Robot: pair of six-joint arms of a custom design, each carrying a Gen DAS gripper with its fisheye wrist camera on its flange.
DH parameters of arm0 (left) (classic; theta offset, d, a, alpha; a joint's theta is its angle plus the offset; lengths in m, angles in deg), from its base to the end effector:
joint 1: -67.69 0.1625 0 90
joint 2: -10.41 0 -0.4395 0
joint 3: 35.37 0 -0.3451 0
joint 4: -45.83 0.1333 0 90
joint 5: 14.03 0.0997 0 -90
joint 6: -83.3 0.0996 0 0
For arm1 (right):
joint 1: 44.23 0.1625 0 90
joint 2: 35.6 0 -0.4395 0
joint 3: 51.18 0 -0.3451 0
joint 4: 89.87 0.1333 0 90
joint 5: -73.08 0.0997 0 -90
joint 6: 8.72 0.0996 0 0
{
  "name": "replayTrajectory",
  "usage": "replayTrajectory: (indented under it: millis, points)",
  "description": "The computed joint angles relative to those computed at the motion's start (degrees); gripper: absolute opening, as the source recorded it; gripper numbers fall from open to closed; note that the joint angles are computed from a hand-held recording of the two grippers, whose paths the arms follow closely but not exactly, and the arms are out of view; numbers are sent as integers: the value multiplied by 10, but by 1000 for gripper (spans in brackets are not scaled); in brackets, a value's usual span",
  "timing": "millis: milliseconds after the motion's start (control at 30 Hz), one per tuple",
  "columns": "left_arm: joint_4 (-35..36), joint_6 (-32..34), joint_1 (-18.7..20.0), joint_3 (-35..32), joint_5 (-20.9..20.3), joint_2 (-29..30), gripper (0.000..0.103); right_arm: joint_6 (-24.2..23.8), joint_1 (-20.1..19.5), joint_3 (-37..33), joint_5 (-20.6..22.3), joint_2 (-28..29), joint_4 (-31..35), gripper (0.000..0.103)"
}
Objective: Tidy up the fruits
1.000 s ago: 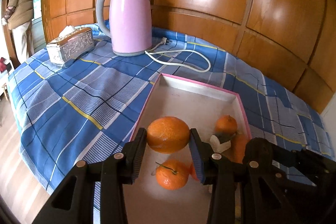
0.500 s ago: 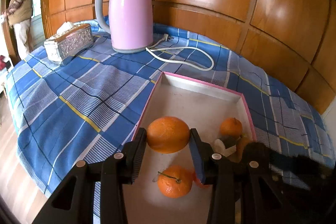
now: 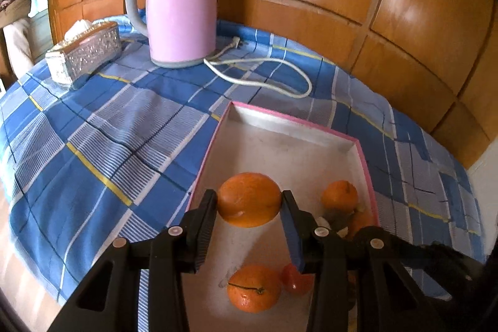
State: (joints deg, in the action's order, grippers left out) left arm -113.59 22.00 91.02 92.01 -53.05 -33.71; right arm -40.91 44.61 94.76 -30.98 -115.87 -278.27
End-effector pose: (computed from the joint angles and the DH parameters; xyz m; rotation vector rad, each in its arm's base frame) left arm -0.3186 -0.3668 0.0410 0.2508 2.3873 -0.8992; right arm 0.1019 -0.3547 0.2539 0.6216 -2.6009 0.6572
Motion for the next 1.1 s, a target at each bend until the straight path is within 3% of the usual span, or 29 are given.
replayTrajectory:
  millis: [100,167,533,633,700,967,1100]
  points:
    - [12,-13,-1,1,3,2,42,2,-4,5,-4,7,-13,43]
    - [10,-19,-1,4,-2,3,51,3,-10,9,-4,7,-9,43]
    - [100,-118,-44,22,28,-15,54,-6,-31,28,27,-32,20,44]
    - [125,-149,-58,31,33,-24,56,-26,-30,46,23,-34,-9,42]
    - [141,-170,-66,36,34,-28,56,-42,-25,50,15,-32,-6,30]
    - [197,-238,-89,44,27,-38,61,-60,4,51,-31,34,-65,30]
    - [214,-254,-98,45,29,-42,62,-54,4,47,-31,35,-64,30]
